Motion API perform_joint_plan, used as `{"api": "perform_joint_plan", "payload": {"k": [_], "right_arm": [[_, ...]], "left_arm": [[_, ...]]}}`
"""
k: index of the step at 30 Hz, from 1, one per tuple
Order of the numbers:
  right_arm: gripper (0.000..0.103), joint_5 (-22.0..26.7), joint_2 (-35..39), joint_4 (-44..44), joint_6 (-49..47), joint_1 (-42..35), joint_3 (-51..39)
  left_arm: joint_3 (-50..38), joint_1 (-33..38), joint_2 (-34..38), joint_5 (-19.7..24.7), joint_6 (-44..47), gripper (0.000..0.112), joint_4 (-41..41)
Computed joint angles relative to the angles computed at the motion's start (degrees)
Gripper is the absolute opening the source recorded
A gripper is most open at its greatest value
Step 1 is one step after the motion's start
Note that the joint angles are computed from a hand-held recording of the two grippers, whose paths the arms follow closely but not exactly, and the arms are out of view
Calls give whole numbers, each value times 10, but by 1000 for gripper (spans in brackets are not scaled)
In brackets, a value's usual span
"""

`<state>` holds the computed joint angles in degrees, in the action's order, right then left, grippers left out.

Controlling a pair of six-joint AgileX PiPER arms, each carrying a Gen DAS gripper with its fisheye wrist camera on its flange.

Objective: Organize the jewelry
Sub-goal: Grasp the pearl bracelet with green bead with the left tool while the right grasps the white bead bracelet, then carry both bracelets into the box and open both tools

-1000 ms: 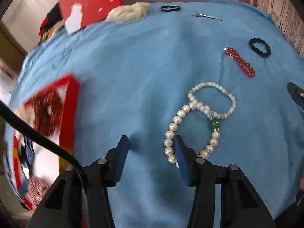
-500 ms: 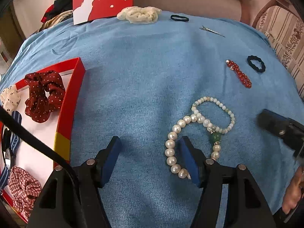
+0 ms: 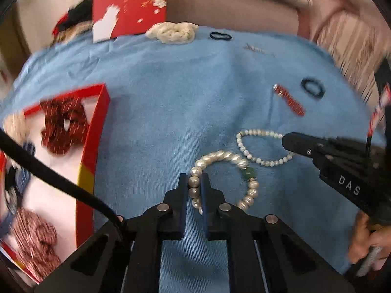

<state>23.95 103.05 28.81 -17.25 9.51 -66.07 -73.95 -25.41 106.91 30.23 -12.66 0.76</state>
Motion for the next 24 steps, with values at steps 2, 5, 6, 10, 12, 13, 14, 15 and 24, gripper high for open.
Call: {"api": "perform_joint_plan", "payload": {"k": [2,5,6,10,12,13,14,15,24], "right_arm": [[6,-2,-41,0,5,1,21],[6,3,-90,-29,37,12,29],[6,5,-101,-44,53,19,28],[6,15,-149,-92,107,50,26],[6,21,-158,-114,134,69,19],[6,24,-163,-130,152,83,14],[6,26,-166,-147,170,94,11],[6,28,-168,-161,185,106,6],[6,53,-115,-212,257,198,-85]], "left_arm": [[25,21,-35,0,51,9,-69],[74,44,-105,-1,91,9,-120],[86,52,-127,2,104,9,-136],[118,93,-197,29,158,9,-184],[126,111,-222,41,171,9,-185],[130,127,-239,51,185,9,-189],[133,141,-251,58,197,9,-193],[134,151,-257,63,206,9,-195],[65,302,-239,123,323,9,-225]]}}
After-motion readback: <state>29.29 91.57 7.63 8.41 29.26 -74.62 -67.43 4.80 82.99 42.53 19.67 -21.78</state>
